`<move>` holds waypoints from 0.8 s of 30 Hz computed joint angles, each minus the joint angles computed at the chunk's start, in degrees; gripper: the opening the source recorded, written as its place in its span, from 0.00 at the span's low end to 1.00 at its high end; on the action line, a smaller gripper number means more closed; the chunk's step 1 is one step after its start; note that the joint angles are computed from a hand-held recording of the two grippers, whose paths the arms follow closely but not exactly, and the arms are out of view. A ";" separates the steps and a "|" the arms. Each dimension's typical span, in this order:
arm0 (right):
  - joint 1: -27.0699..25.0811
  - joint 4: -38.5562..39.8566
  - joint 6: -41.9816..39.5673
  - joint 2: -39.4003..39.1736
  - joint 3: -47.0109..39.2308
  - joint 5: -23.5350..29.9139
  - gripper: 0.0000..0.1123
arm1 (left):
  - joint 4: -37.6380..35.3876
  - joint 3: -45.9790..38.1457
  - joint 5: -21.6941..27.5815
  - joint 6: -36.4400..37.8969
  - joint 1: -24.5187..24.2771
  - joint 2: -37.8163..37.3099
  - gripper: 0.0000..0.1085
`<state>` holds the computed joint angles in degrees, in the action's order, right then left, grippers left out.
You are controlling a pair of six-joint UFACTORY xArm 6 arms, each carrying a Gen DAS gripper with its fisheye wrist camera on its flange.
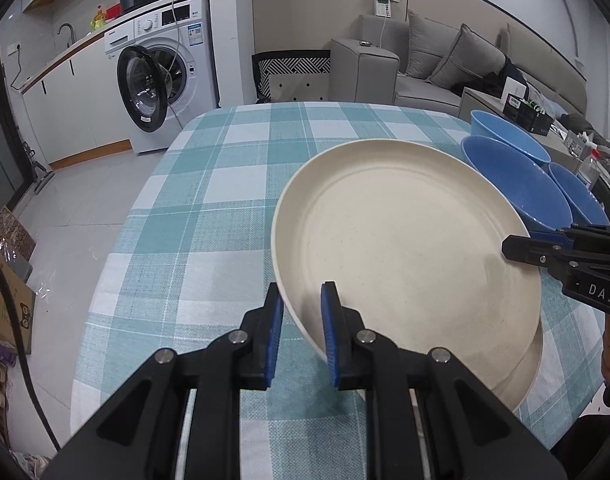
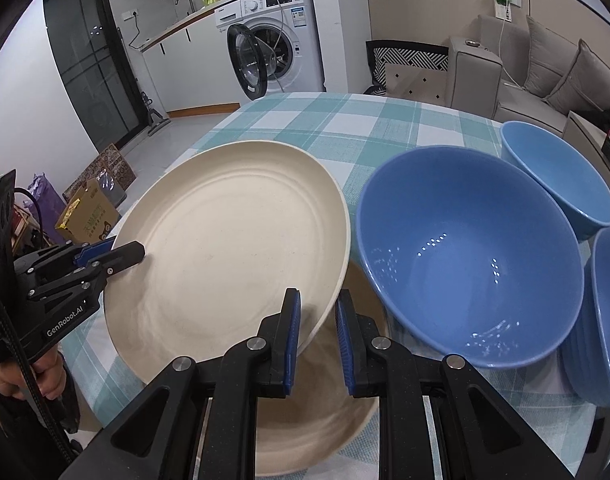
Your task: Organize plates and bowls
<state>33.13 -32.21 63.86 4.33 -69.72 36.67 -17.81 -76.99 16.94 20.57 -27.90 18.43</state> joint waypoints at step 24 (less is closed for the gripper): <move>1.37 -0.91 3.14 -3.42 5.40 -0.99 0.16 | 1.34 5.90 -1.30 -0.31 -1.16 -3.28 0.16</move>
